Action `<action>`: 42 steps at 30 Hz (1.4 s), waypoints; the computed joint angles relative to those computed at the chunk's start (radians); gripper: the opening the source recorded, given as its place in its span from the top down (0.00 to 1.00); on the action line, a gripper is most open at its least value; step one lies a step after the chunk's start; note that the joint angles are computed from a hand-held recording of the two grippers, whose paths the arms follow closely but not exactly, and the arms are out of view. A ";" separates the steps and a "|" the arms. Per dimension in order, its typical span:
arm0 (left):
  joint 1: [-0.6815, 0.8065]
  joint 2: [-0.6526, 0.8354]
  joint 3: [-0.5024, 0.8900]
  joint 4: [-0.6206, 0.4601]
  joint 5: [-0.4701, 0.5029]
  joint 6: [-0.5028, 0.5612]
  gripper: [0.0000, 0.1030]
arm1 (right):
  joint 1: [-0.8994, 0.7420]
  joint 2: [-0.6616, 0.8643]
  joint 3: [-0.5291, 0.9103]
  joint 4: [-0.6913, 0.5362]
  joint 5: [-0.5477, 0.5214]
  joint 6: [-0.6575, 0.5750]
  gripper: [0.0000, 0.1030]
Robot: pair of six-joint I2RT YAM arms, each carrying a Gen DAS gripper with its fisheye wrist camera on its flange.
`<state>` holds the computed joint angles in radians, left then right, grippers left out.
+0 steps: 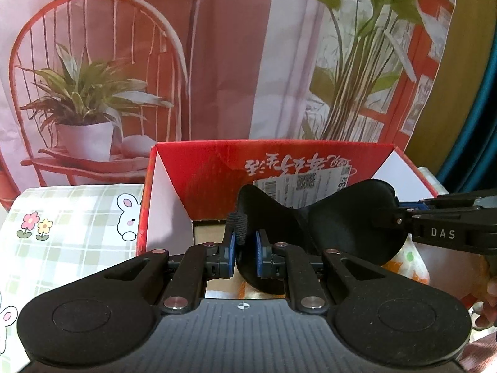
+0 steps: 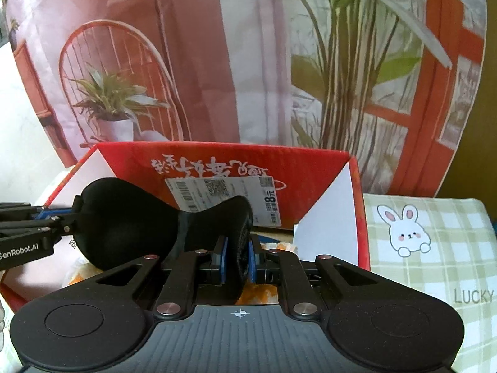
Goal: Organize soft objects
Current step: 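Carry the eye mask into the red box and open the left gripper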
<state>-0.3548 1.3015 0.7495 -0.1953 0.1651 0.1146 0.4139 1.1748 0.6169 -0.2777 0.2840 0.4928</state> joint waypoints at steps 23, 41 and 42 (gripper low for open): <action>-0.028 -0.195 -0.044 -0.064 -0.085 -0.021 0.03 | 0.153 -0.138 -0.020 -0.081 0.290 -0.040 0.09; -0.113 -0.655 -0.179 -0.292 -0.224 -0.060 0.00 | 0.555 -0.405 -0.069 -0.422 0.561 0.361 0.00; -0.110 -0.683 -0.187 -0.309 -0.220 -0.060 0.00 | 0.587 -0.403 -0.064 -0.448 0.577 0.400 0.00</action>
<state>-0.4648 0.6190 0.5620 -0.5045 -0.0550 0.0542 1.0013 0.7716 0.5526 -0.7254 0.8611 0.8926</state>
